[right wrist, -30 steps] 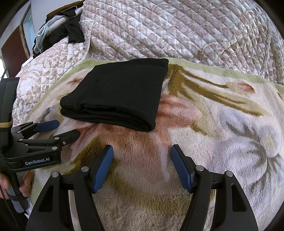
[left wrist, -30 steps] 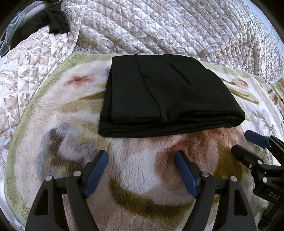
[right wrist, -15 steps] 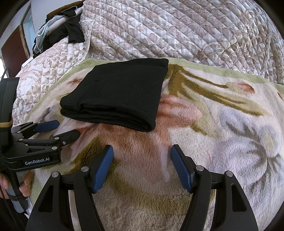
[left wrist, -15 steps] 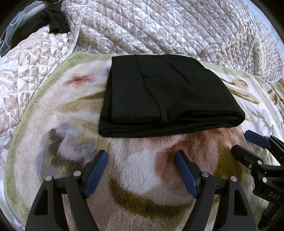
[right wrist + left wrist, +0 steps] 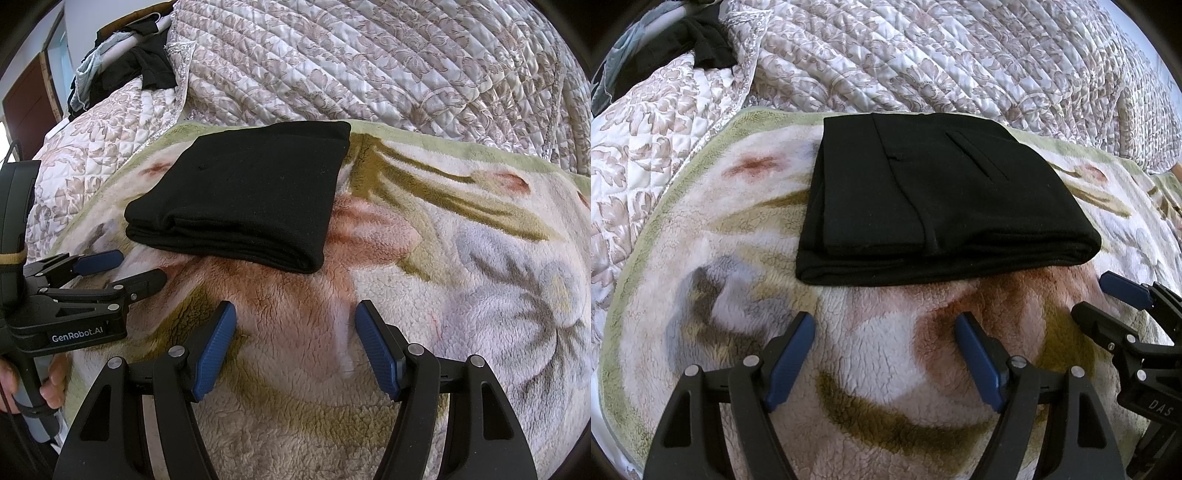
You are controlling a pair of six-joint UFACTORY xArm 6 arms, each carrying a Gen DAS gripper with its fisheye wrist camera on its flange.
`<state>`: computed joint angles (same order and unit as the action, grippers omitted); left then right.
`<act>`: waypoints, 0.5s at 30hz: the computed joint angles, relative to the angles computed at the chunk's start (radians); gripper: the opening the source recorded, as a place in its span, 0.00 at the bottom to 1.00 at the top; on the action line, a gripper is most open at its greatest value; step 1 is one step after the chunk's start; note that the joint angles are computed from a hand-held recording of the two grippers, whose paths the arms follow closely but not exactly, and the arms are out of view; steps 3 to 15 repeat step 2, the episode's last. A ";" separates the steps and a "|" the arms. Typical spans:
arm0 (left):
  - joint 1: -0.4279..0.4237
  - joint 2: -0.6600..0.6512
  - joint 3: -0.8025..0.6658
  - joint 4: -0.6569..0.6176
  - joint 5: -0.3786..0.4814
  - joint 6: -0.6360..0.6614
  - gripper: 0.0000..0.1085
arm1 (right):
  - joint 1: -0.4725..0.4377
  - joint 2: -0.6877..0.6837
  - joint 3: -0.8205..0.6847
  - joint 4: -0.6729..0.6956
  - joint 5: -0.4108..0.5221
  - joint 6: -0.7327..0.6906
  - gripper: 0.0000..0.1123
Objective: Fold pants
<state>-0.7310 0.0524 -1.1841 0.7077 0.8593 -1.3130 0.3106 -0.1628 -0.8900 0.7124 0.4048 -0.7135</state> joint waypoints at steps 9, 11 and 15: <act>0.000 0.000 0.000 -0.001 -0.001 -0.001 0.75 | 0.000 0.000 0.000 0.000 0.000 0.000 0.60; 0.000 0.000 0.000 -0.001 -0.001 -0.001 0.75 | 0.000 0.000 0.000 0.000 0.000 0.000 0.60; 0.000 0.000 0.000 -0.001 -0.001 -0.001 0.75 | 0.000 0.000 0.000 0.000 0.000 0.000 0.60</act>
